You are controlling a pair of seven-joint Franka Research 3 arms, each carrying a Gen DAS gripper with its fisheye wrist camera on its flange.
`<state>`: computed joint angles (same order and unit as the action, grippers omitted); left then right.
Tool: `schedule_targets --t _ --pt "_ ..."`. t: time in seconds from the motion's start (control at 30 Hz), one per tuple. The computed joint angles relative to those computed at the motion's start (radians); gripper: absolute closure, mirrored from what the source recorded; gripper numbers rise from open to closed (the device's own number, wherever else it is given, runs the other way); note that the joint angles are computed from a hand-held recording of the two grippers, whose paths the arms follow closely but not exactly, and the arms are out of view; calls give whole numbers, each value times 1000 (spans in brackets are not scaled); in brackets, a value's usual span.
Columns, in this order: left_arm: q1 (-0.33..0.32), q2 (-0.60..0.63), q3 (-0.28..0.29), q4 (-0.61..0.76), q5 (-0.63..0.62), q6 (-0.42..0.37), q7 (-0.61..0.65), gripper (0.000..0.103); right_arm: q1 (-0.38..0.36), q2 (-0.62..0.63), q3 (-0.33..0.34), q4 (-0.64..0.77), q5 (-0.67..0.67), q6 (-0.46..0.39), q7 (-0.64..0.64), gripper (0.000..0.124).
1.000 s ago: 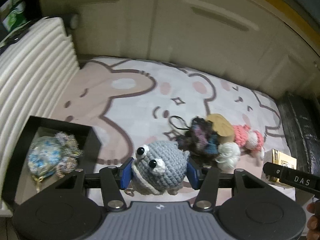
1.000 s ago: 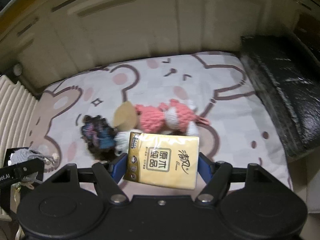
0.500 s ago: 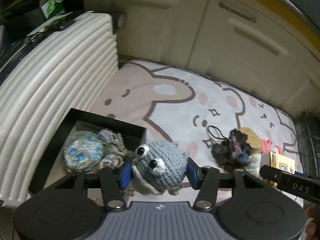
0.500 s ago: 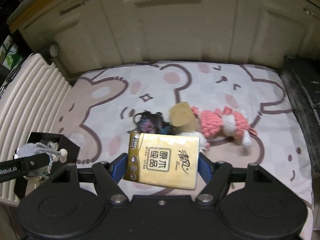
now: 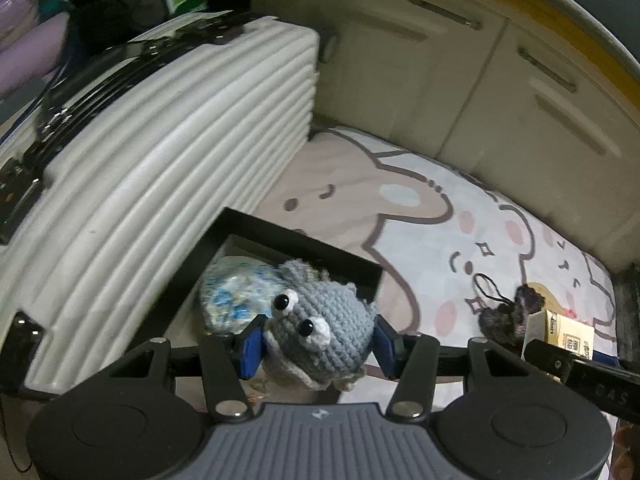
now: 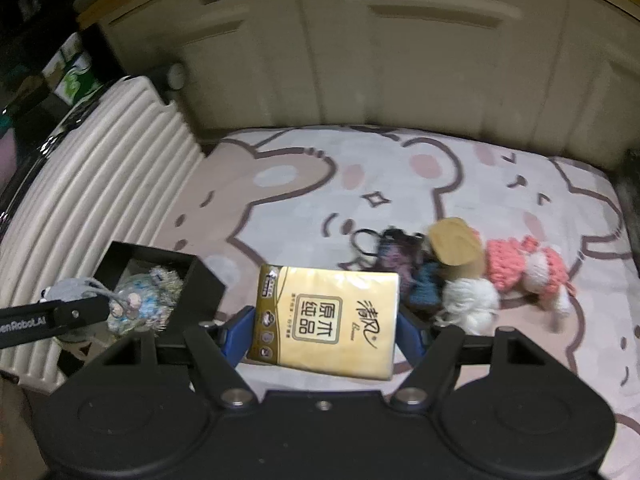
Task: Organize objects
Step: 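Carry the fish and tissue pack with both tools toward the black box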
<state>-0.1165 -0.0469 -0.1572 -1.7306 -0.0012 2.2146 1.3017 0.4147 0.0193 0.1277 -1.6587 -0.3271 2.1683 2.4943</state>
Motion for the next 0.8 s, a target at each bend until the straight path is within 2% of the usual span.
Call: schedule_targets --t 0.23,0.8 --pt "24 -7 16 -18 30 -14 -1 48 30 72 3 84 20 10 -85 50" --pt "46 21 18 -27 115 -117 68 48 117 201 -6 210 103 57 -571 50"
